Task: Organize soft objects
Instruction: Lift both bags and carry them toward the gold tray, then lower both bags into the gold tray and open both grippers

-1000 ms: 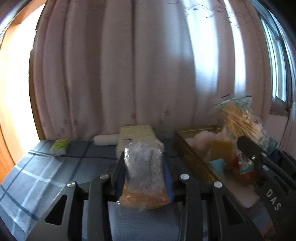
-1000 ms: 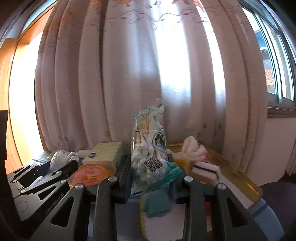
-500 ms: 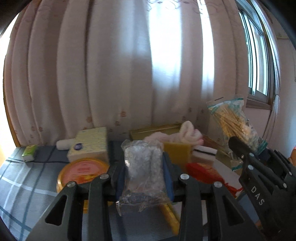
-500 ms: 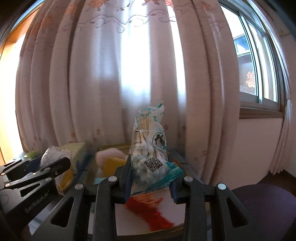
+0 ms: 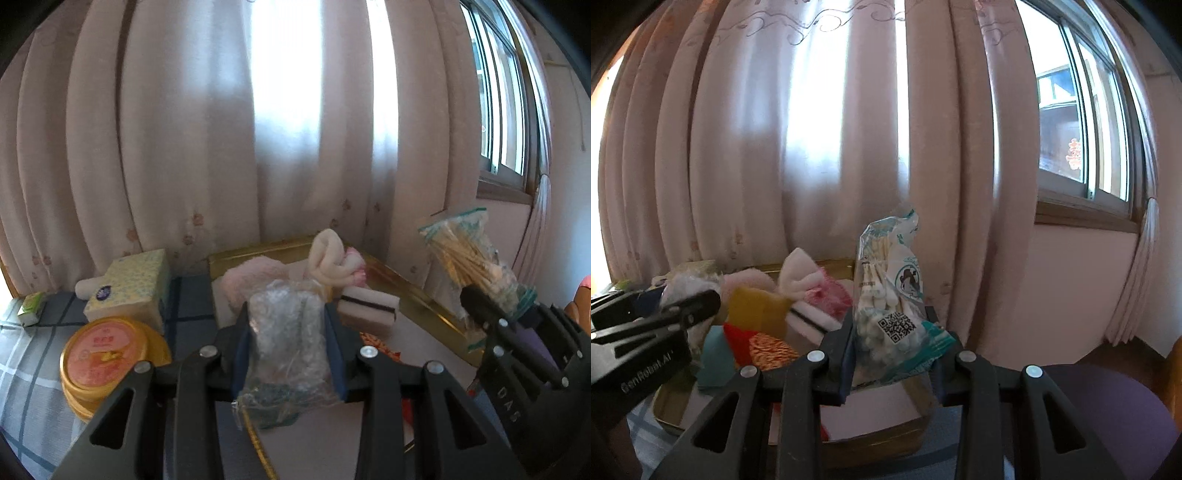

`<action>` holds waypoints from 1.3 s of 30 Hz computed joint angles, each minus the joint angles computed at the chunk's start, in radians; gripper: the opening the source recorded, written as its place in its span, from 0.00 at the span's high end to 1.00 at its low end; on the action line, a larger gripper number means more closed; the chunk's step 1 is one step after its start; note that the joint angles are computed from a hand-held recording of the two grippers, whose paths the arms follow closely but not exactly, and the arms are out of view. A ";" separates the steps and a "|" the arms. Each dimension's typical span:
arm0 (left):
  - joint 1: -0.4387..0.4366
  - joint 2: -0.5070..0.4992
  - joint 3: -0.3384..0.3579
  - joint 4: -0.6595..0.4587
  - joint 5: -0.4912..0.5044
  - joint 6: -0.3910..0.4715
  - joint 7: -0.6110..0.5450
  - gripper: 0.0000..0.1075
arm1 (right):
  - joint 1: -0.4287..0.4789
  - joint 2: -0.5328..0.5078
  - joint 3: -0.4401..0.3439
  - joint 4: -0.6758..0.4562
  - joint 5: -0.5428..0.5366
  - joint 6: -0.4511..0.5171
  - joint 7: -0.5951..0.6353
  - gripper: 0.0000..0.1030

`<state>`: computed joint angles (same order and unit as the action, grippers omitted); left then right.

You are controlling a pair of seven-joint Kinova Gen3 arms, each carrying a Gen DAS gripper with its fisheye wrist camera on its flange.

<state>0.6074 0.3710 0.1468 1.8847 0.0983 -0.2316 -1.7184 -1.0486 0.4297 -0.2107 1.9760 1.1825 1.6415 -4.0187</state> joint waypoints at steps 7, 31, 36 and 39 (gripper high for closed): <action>0.072 0.017 -0.065 -0.036 0.050 0.049 -0.037 0.68 | 0.015 -0.029 -0.011 0.028 0.014 -0.032 0.019 0.65; 0.109 0.041 -0.112 -0.122 -0.006 0.188 0.036 0.68 | 0.130 -0.108 -0.010 0.032 0.022 -0.295 0.302 0.65; 0.137 0.051 -0.146 -0.153 -0.024 0.239 0.064 0.68 | 0.151 -0.126 -0.008 0.043 0.017 -0.341 0.312 0.65; 0.172 0.058 -0.190 -0.170 -0.038 0.263 0.099 0.63 | 0.156 -0.132 -0.009 0.046 0.019 -0.357 0.318 0.64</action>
